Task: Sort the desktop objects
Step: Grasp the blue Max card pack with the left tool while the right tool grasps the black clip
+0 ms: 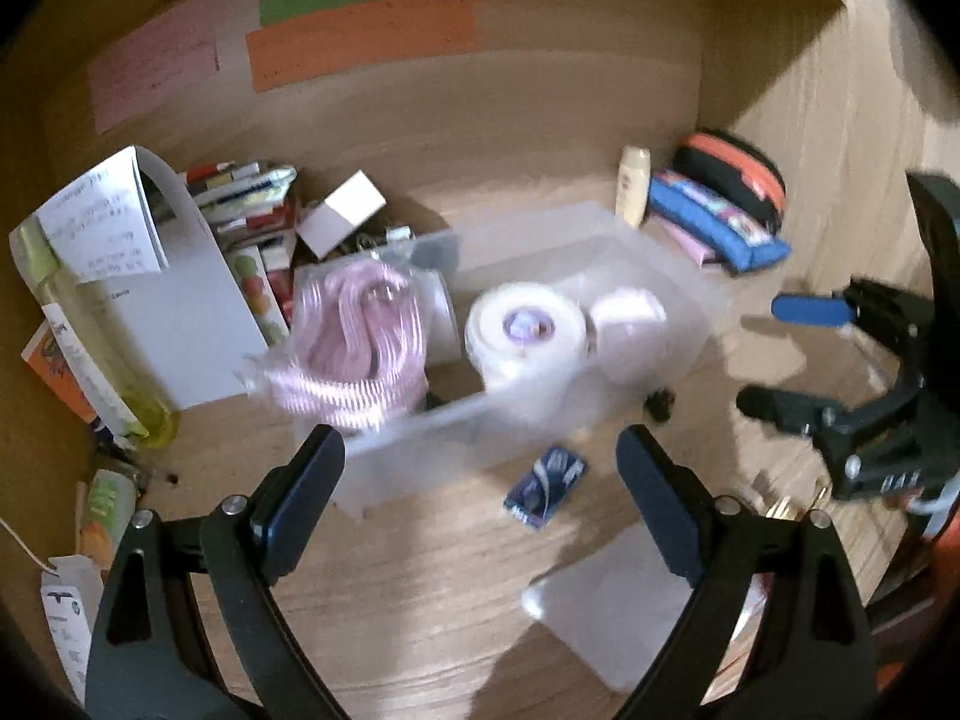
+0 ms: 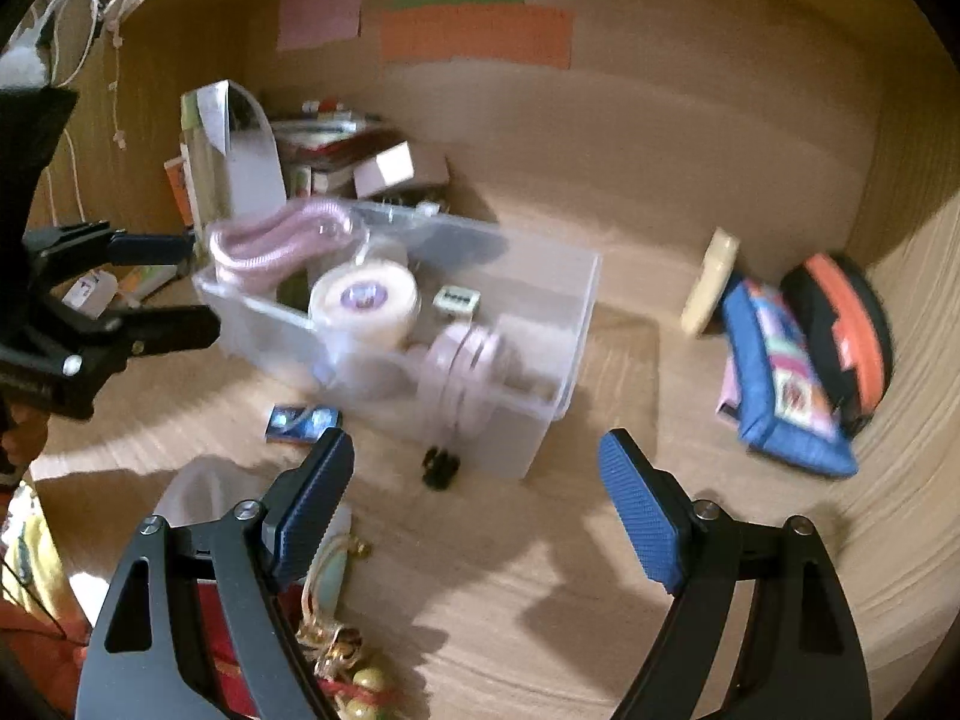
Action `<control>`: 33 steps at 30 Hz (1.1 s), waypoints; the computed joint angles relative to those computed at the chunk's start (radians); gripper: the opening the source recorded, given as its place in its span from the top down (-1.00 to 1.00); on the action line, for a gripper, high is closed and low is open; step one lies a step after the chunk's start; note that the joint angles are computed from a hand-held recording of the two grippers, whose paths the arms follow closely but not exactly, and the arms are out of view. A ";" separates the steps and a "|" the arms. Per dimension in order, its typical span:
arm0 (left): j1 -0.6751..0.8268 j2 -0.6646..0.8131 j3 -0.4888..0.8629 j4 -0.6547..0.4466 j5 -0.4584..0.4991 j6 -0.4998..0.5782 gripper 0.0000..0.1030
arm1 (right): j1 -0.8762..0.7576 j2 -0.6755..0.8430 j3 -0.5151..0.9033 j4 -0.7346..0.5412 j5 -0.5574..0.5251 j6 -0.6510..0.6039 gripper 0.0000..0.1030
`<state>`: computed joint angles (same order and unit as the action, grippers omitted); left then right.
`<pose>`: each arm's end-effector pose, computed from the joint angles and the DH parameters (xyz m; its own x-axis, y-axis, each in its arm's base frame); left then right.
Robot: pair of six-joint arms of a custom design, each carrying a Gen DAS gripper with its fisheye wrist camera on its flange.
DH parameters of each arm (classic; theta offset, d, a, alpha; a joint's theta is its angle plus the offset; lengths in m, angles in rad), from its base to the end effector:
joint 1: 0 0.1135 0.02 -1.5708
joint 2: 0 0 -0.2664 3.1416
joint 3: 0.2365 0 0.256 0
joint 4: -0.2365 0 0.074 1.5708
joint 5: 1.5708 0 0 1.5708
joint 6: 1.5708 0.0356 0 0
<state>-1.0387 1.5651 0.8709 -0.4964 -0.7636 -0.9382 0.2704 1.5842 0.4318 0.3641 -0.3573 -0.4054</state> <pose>0.1659 -0.2332 0.1742 -0.6756 -0.0008 -0.7373 -0.0889 0.9928 0.0804 0.2426 0.0802 0.1007 -0.4356 -0.5041 -0.7457 -0.7178 0.6944 -0.0501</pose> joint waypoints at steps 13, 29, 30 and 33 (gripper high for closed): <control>0.079 0.084 -0.086 0.193 0.235 0.078 -0.07 | 0.004 0.199 0.095 -0.049 -0.037 0.030 -0.32; 0.213 0.137 -0.078 0.342 0.460 0.270 0.26 | 0.087 0.320 0.203 -0.085 0.046 0.070 0.24; 0.216 0.139 -0.081 0.350 0.467 0.278 0.27 | 0.092 0.320 0.203 -0.084 0.052 0.071 0.24; 0.210 0.142 -0.088 0.374 0.458 0.296 0.32 | 0.110 0.320 0.203 -0.083 0.055 0.057 0.23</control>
<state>-0.8283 1.7076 0.7832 -0.1228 -0.3060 -0.6424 0.3803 1.9037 0.6351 0.2807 -0.3020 -0.3482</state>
